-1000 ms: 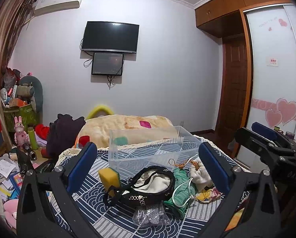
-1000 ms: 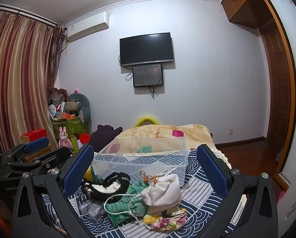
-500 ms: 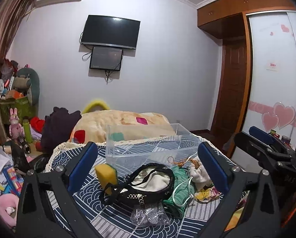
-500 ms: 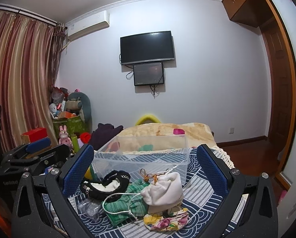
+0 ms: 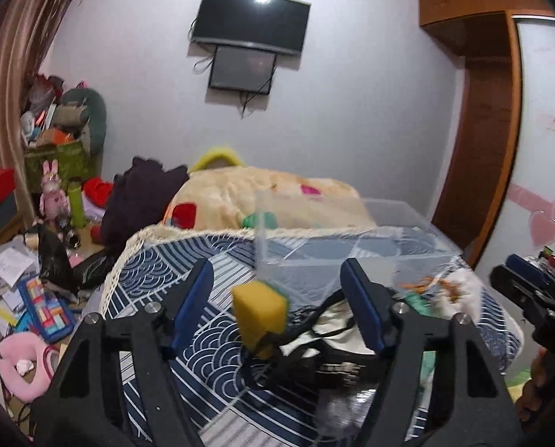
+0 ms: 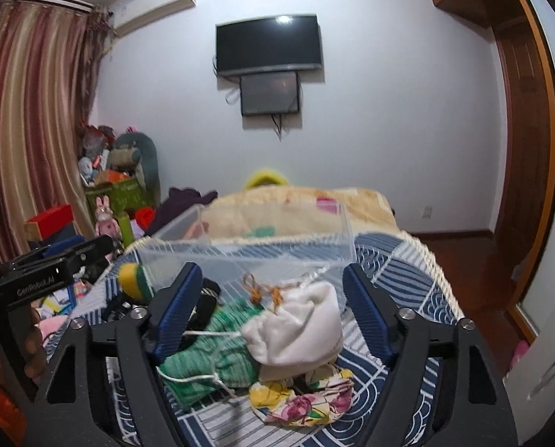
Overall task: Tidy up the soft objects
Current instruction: 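Grasp the yellow sponge with the left tool while the right tool grasps the white cloth pouch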
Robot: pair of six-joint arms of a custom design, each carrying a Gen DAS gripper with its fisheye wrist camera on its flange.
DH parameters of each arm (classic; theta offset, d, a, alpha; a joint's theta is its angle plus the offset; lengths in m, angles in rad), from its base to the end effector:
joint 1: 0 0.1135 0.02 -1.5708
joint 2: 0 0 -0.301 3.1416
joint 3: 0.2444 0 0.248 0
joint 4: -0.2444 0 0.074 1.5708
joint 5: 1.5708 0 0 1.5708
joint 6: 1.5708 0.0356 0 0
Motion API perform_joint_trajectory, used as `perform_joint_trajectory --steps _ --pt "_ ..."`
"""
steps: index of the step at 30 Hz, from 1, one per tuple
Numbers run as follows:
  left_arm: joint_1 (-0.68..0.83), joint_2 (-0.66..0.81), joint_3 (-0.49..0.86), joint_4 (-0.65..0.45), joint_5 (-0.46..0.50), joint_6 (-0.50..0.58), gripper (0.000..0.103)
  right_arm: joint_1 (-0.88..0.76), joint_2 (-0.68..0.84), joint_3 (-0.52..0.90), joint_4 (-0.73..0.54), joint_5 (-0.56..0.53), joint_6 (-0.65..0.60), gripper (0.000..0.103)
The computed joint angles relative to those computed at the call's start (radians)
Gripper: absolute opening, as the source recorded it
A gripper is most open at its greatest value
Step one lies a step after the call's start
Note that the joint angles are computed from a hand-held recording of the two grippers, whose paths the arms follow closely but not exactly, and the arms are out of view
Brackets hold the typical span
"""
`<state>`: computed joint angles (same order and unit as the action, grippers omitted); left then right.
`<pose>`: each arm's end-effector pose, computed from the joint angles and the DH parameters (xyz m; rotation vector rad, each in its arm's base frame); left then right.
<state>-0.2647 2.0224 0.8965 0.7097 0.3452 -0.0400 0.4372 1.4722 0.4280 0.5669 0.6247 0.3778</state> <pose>0.3901 -0.1182 0.1495 0.4472 1.9502 -0.5391 0.2394 0.0889 0.1879 0.3198 1.9278 -0.1060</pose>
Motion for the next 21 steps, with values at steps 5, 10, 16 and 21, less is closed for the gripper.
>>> perform_joint_trajectory --steps 5,10,16,21 --pt "-0.001 0.092 0.109 -0.095 -0.007 -0.001 0.069 -0.059 0.034 0.02 -0.075 -0.068 0.061 0.064" --pt "-0.007 0.153 0.159 -0.124 -0.019 0.002 0.069 -0.118 0.076 0.042 -0.125 -0.164 0.097 0.058" --pt "-0.012 0.17 0.19 -0.168 -0.006 0.007 0.051 -0.132 0.101 0.051 -0.124 -0.238 0.106 0.038" --pt "-0.015 0.174 0.206 -0.2 -0.005 0.008 0.042 -0.108 0.097 0.065 -0.141 -0.218 0.101 0.025"
